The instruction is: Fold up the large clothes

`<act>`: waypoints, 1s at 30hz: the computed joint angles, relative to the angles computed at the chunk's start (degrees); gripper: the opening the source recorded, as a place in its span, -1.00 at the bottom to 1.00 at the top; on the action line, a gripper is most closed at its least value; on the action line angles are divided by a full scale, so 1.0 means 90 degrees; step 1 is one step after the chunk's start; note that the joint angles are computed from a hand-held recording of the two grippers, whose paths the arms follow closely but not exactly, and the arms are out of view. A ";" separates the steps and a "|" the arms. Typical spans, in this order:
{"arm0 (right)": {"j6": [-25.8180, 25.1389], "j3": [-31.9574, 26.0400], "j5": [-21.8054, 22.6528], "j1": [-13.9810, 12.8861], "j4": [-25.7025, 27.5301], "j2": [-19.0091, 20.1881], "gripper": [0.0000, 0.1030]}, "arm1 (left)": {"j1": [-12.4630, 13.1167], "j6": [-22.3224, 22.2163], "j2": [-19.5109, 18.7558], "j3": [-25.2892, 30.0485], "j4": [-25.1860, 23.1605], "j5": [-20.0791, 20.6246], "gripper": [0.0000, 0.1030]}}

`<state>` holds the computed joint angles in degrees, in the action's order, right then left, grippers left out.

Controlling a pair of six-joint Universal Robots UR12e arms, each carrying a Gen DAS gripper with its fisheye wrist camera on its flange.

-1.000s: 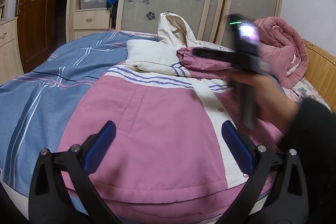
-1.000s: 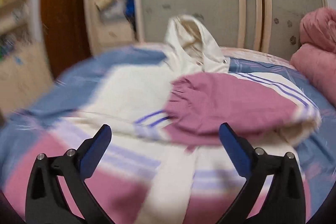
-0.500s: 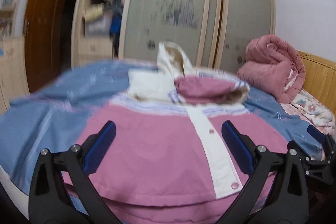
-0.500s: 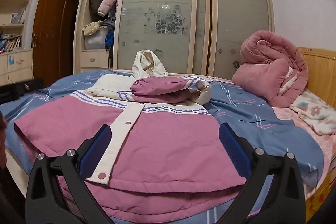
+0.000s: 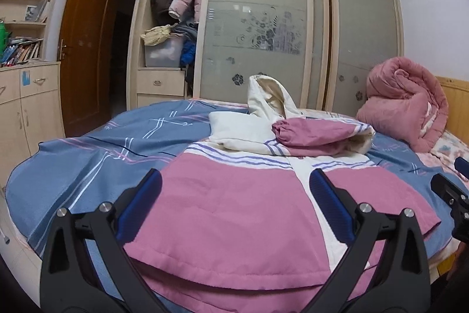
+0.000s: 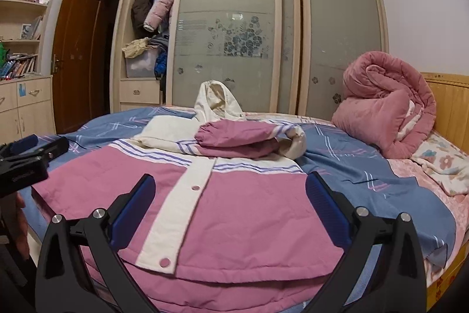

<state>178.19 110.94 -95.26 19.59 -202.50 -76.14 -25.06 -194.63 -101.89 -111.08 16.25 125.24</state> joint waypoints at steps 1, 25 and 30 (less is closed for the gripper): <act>0.0002 -0.0004 0.0028 0.0001 -0.0002 -0.0007 0.97 | -0.0010 0.0042 -0.0008 -0.0009 0.0051 0.0006 0.96; 0.0095 -0.0020 0.0478 -0.0102 0.0504 -0.0245 0.97 | -0.0045 -0.0559 -0.0169 0.0217 -0.0189 -0.0434 0.96; 0.0025 -0.0074 0.0417 -0.0057 0.0613 -0.0194 0.97 | -0.0078 -0.0354 -0.0183 0.0200 -0.0028 -0.0430 0.96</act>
